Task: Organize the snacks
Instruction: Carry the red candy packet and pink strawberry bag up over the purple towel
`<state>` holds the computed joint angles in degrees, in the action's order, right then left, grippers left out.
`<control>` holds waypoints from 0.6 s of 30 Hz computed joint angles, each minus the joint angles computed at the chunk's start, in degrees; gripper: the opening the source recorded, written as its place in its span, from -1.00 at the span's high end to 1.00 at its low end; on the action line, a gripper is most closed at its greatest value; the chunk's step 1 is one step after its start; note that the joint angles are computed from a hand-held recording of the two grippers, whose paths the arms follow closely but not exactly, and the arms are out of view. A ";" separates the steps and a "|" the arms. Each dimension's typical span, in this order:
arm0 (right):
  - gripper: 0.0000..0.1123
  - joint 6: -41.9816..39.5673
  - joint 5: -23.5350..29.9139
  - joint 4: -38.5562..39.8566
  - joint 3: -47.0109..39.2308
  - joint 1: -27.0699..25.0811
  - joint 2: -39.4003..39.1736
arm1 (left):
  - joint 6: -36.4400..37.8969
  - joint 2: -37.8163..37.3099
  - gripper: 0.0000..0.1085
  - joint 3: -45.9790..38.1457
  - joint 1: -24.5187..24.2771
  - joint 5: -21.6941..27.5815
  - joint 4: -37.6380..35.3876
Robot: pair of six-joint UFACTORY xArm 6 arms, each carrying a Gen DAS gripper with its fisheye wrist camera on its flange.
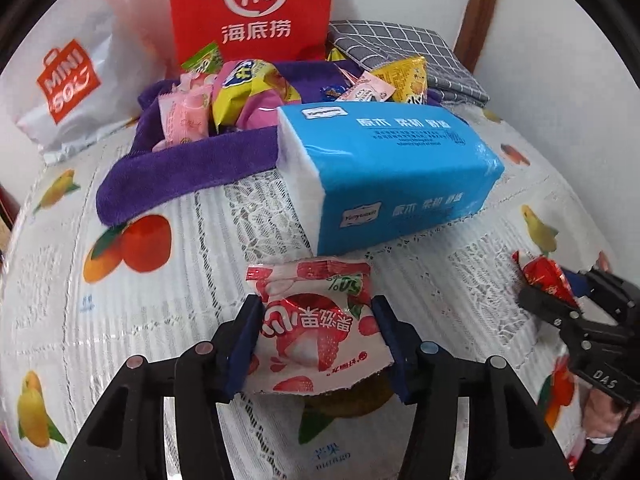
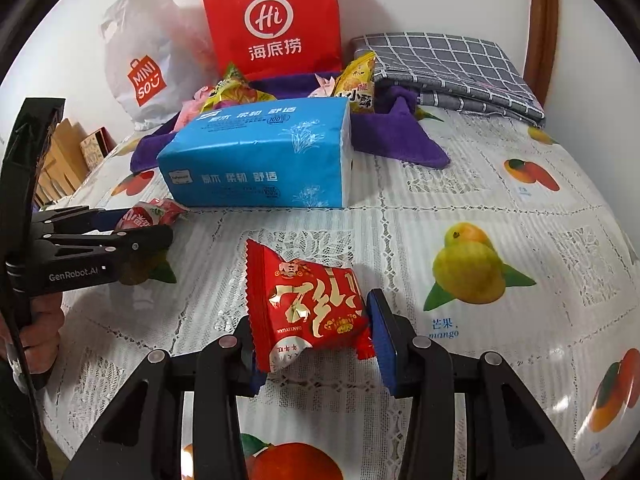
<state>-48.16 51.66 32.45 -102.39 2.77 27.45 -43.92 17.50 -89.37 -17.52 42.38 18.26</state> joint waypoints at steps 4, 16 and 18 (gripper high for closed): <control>0.24 -0.39 1.85 0.46 -0.89 -0.44 -0.04 | -0.75 -2.42 0.04 3.11 0.40 -2.19 -2.45; 0.25 -0.21 1.72 1.03 0.54 -0.62 -3.68 | -2.98 -7.30 0.05 5.91 -0.89 -3.34 -1.63; 0.25 -0.28 2.27 1.66 0.00 -0.84 -3.94 | -3.42 -8.04 0.05 5.90 -1.30 -3.19 -0.95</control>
<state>-48.44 53.93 34.11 -102.39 1.93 23.51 -47.34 9.46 -83.47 -18.82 39.19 17.31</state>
